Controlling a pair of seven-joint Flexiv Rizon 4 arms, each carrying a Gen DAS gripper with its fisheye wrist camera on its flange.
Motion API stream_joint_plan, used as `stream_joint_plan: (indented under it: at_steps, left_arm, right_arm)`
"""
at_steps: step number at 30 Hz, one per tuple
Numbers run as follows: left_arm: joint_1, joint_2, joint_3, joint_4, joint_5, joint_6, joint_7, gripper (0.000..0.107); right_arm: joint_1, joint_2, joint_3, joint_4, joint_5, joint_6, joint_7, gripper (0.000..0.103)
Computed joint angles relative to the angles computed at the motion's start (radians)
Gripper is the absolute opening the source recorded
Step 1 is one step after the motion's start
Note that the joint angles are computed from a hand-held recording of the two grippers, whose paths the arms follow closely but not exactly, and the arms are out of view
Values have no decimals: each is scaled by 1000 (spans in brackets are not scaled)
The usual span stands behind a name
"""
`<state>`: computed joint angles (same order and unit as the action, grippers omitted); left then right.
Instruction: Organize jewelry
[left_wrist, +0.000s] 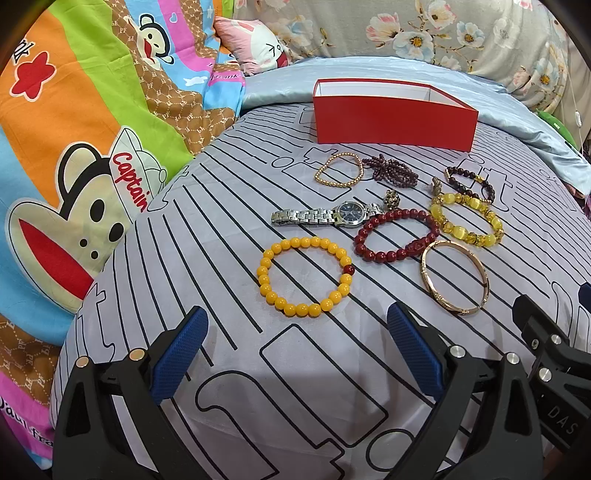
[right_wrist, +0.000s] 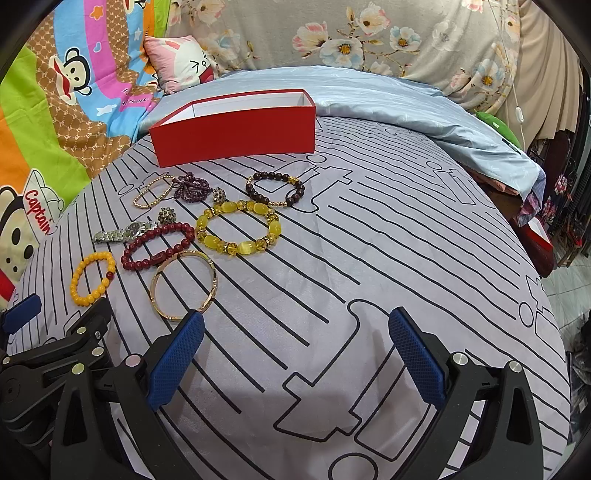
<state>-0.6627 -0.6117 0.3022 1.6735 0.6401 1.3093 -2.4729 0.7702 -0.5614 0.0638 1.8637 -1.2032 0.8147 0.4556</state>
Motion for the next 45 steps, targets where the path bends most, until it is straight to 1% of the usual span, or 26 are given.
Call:
stream_joint_plan:
  at_steps: [13,18,23,26,28,31,33,36,37,41,43,45]
  left_arm:
    - [4,1,-3,1,2,4,0,93]
    - [-4,2,2,-6,10,-10,-5,93]
    - [25,14,-4,27,-5,56,-17,93]
    - [39,16,5,44,-23,86,-1,93]
    - [56,16,4,51,-42,100,27,93]
    - [55,10,20,54,-68,103,52,94]
    - [79,7,8,65,-98,126,77,94]
    - [109,5,-12,90,-154,161,123,94]
    - [124,6,-26,102,-175,177,142,94]
    - [118,6,-16,125,-220,202,195,94]
    - [128,6,-25,140,-249,216,226,94]
    - [136,8,-33,155,-278,229,253,94]
  right_arm:
    - [0,1,0,1,-1,0,3,96]
    - [0,1,0,2,-3,-1,4,96]
    - [-6,7,-1,8,-18,16,16,96]
    - [-11,9,-7,11,-61,43,27,96]
    - [-19,0,-4,1,-67,65,7,96]
    - [-27,-17,-10,-20,-76,109,-4,96]
    - [-27,-30,-17,-35,-83,135,-7,96]
    - [-21,-58,-19,-72,-45,145,-66,95]
    - [-19,-68,-20,-86,-29,151,-90,93]
    - [-7,-104,-30,-135,46,162,-179,86]
    - [0,-115,-38,-148,76,173,-208,81]
    - [6,-127,-44,-162,109,182,-240,78]
